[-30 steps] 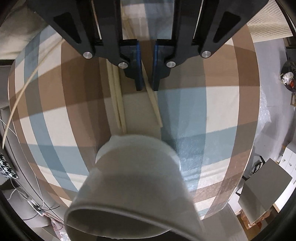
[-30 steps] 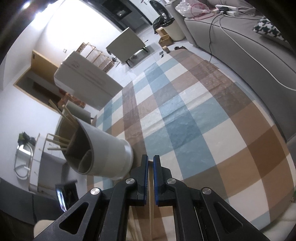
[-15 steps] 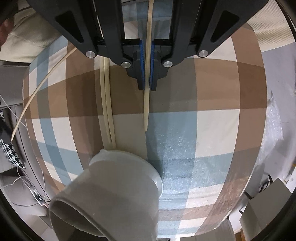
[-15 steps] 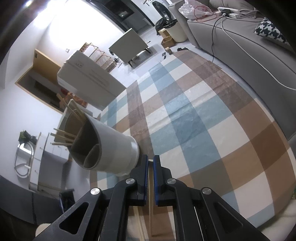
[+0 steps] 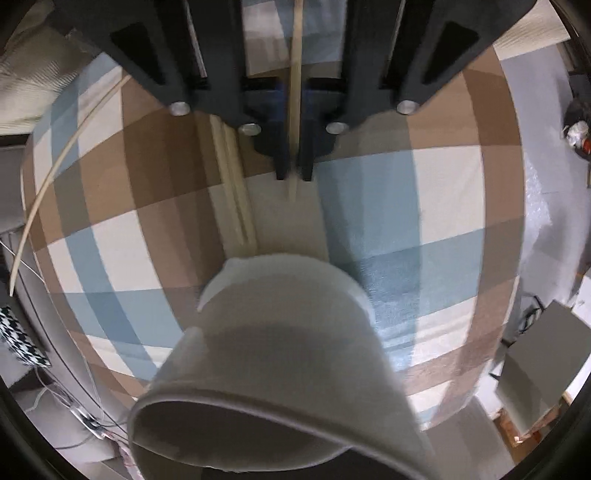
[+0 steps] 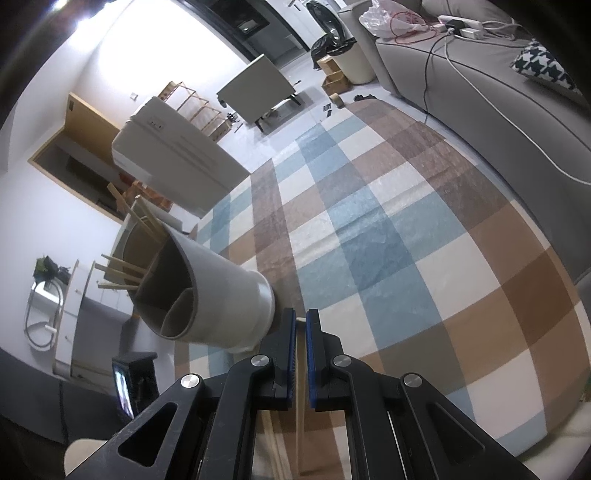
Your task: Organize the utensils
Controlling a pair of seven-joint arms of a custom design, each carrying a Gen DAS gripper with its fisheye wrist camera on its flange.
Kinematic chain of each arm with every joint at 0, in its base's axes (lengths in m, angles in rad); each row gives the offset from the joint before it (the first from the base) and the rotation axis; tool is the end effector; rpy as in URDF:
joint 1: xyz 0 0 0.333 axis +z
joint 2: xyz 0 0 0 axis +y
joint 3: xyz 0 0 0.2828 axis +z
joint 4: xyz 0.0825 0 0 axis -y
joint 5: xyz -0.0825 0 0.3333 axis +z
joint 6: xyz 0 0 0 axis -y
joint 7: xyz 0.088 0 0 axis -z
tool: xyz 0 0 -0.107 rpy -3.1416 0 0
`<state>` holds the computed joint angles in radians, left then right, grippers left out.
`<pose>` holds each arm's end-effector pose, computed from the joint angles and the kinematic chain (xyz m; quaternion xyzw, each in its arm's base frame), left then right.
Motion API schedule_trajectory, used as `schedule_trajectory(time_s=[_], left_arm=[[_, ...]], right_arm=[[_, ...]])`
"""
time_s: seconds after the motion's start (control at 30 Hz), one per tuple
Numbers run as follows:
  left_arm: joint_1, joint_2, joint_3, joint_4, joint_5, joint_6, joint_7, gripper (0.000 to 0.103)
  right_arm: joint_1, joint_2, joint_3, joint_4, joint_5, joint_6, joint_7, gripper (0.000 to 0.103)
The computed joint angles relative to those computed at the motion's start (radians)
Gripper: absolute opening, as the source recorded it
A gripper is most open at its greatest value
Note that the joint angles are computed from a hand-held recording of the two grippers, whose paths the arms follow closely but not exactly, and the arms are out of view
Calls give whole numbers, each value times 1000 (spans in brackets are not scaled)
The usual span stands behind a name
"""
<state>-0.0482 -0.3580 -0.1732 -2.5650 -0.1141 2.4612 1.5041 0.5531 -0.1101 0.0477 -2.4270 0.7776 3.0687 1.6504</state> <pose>0.3978 -0.0898 0.4115 -0.6759 0.7262 -0.1067 0.0666 0.4221 0.2216 0.4228 -0.5745 0.7264 -0.0003 0.3772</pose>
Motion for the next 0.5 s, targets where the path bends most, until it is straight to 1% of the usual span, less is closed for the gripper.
schedule_trajectory(time_s=[0.07, 0.1, 0.17, 0.2, 0.23, 0.27, 0.3, 0.33, 0.37, 0.43, 0.47, 0.5], left_arm=[[7, 3, -2, 5, 4, 3, -21, 1], [2, -8, 3, -3, -14, 18, -24, 1], [-6, -50, 21, -22, -50, 56, -12, 1], [-7, -70, 25, -32, -62, 80, -6, 1], [-6, -104, 26, -46, -75, 112, -7, 1], [-11, -136, 23, -70, -91, 136, -13, 1], [-15, -164, 37, -83, -115, 162, -6, 1], [-15, -178, 52, -87, -133, 180, 6, 1], [-18, -206, 67, -108, -156, 204, 21, 1], [-19, -252, 74, -129, -181, 240, 42, 1], [-13, -248, 84, -128, -200, 260, 78, 1], [-23, -280, 91, -153, -202, 267, 80, 1]], right_arm=[[-2, -6, 6, -4, -15, 10, 10, 5], [-4, -11, 11, -7, -37, 17, 26, 5], [25, -22, -1, -11, -26, 45, -5, 5], [19, -29, 11, -20, -69, 66, 15, 5], [44, -34, -6, -27, -98, 89, 21, 4], [70, -38, -16, -26, -67, 112, -27, 4], [62, -44, 1, -35, -107, 135, -15, 4], [18, -50, 39, -46, -197, 145, 46, 1], [-36, -56, 93, -54, -266, 151, 88, 0], [-79, -63, 140, -62, -342, 165, 128, 0], [-106, -67, 171, -66, -379, 167, 151, 0], [-103, -70, 172, -70, -395, 172, 162, 0]])
